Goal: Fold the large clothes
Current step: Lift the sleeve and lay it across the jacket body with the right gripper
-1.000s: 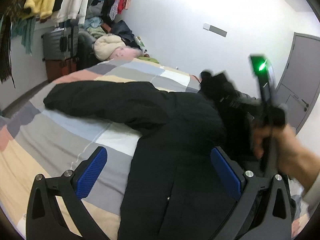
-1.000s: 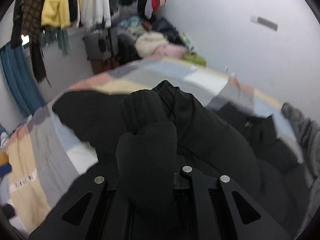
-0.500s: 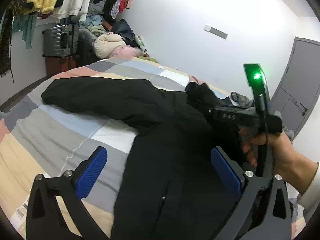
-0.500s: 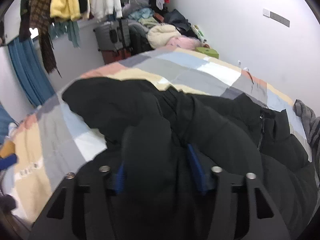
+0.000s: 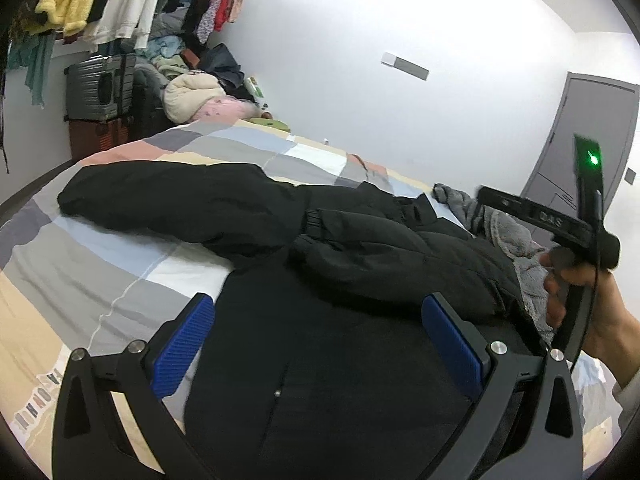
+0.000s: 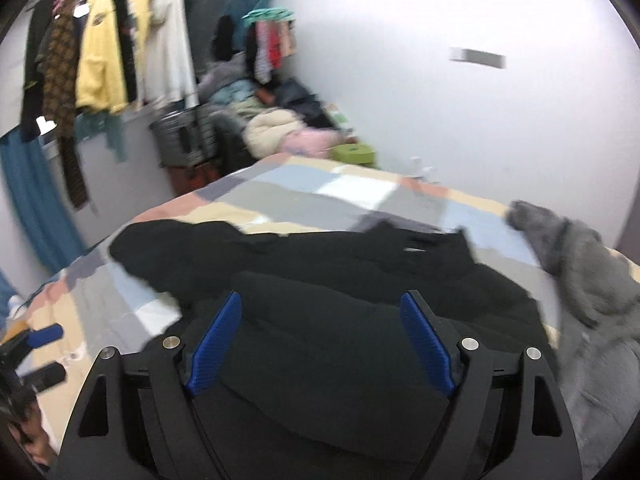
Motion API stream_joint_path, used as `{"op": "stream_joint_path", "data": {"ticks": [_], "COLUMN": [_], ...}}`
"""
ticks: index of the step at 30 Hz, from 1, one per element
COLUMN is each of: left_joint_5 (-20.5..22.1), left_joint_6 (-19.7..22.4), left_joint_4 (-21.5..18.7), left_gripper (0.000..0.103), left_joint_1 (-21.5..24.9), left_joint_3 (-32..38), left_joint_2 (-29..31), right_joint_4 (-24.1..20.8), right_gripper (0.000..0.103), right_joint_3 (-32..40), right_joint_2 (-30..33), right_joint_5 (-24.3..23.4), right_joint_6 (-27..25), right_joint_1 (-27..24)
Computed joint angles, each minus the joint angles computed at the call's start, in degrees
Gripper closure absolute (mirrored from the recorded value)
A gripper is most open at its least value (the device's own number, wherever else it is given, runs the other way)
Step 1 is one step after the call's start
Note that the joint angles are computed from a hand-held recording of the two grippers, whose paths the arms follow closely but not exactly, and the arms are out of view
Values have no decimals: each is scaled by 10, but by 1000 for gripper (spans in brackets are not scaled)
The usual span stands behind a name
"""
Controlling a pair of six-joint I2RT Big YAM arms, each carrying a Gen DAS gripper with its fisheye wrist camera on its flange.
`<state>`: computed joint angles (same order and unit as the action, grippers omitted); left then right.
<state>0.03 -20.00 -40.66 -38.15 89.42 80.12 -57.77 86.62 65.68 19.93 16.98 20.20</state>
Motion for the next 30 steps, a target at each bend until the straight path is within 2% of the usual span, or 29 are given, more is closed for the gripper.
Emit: {"op": "stream_joint_path", "data": {"ticks": [3, 8, 13, 21, 23, 25, 26, 30], "left_joint_5": [-18, -24, -38, -66, -77, -81, -82, -93], "left_joint_6": [2, 3, -3, -2, 0, -3, -5, -4], "left_joint_4": [7, 3, -5, -30, -34, -39, -42, -46], "left_gripper": [0, 0, 0, 0, 0, 0, 0, 0], "left_joint_1": [-16, -36, -57, -83, -90, -93, -94, -100], "left_joint_3": [3, 11, 21, 46, 50, 54, 58, 63], "left_joint_2": [1, 8, 18, 41, 45, 48, 50, 53], "right_joint_4": [7, 12, -11, -34, -40, -39, -33, -2], "right_gripper": [22, 22, 23, 27, 32, 44, 46, 69], "right_joint_3": [-42, -101, -157, -250, -263, -272, -275, -286], "right_joint_2": [-42, -102, -150, -194, -185, -179, -177, -183], "right_joint_5": [11, 12, -8, -61, -66, -72, -76, -68], "right_joint_6": [5, 7, 19, -7, -14, -15, -16, -22], "right_joint_1": [-12, -44, -98, -204, -224, -234, -239, -247]}}
